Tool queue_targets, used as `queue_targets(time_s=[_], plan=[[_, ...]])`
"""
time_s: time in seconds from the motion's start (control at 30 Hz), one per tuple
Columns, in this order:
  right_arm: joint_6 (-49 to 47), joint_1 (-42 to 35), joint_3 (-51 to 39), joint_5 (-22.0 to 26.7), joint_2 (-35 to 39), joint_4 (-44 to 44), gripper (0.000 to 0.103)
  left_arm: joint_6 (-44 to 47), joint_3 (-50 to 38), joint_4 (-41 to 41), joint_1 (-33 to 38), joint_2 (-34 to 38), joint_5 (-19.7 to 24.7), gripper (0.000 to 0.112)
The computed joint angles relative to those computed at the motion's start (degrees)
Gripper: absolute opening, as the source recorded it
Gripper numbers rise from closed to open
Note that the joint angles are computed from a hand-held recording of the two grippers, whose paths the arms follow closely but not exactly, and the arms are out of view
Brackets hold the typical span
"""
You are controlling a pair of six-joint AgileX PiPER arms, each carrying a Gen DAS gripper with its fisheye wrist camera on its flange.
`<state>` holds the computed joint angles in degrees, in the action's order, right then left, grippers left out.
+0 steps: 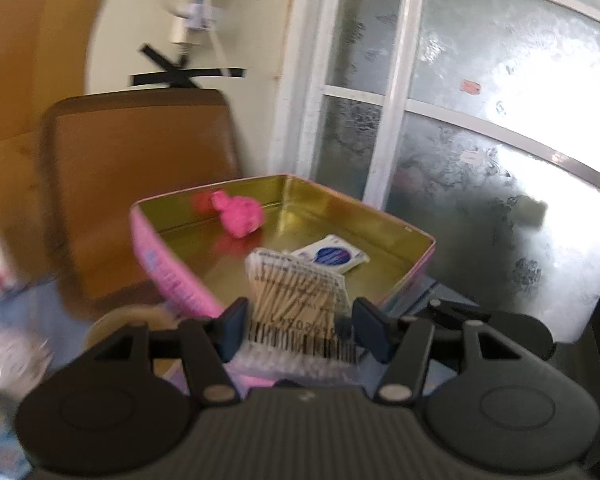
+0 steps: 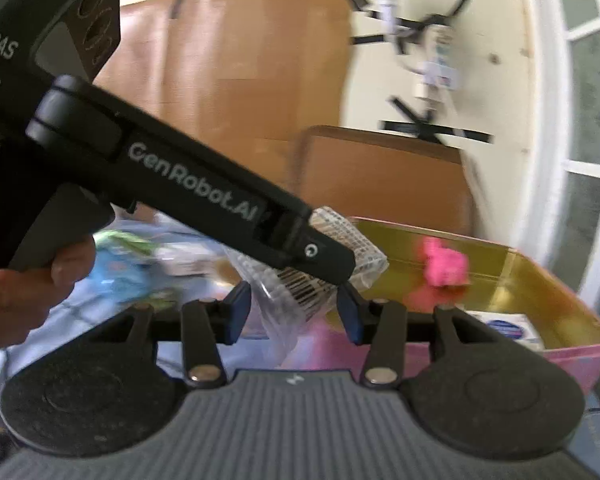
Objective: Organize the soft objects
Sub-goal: 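Lower the swab bag into the pink tin and open the left gripper, then grasp the lime green cloth with the right gripper and lift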
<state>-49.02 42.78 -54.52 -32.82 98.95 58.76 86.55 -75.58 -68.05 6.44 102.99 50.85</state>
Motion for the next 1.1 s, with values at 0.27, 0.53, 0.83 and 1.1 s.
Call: queue_targets(time_s=[0.27, 0.53, 0.83, 1.1], plan=[[-7.4, -7.2, -7.6, -5.2, 7.7, 10.7, 0.062, -14.4, -7.3, 6.6, -8.7, 5.8, -12.9, 0.072], [6.4, -6.5, -1.2, -7.6, 4.3, 4.0, 0.061, 0.0, 3.2, -3.0, 0.3, 0.0, -9.0, 0.072], [14.1, -0.4, 0.3, -5.3, 0.7, -5.6, 0.044, 11.6, 14.6, -6.8, 22.0, -3.5, 2.9, 0.073], [5.2, 3.0, -14.8, 11.6, 9.5, -4.0, 0.037, 7.7, 10.1, -5.2, 38.9, 4.5, 1.0, 0.073]])
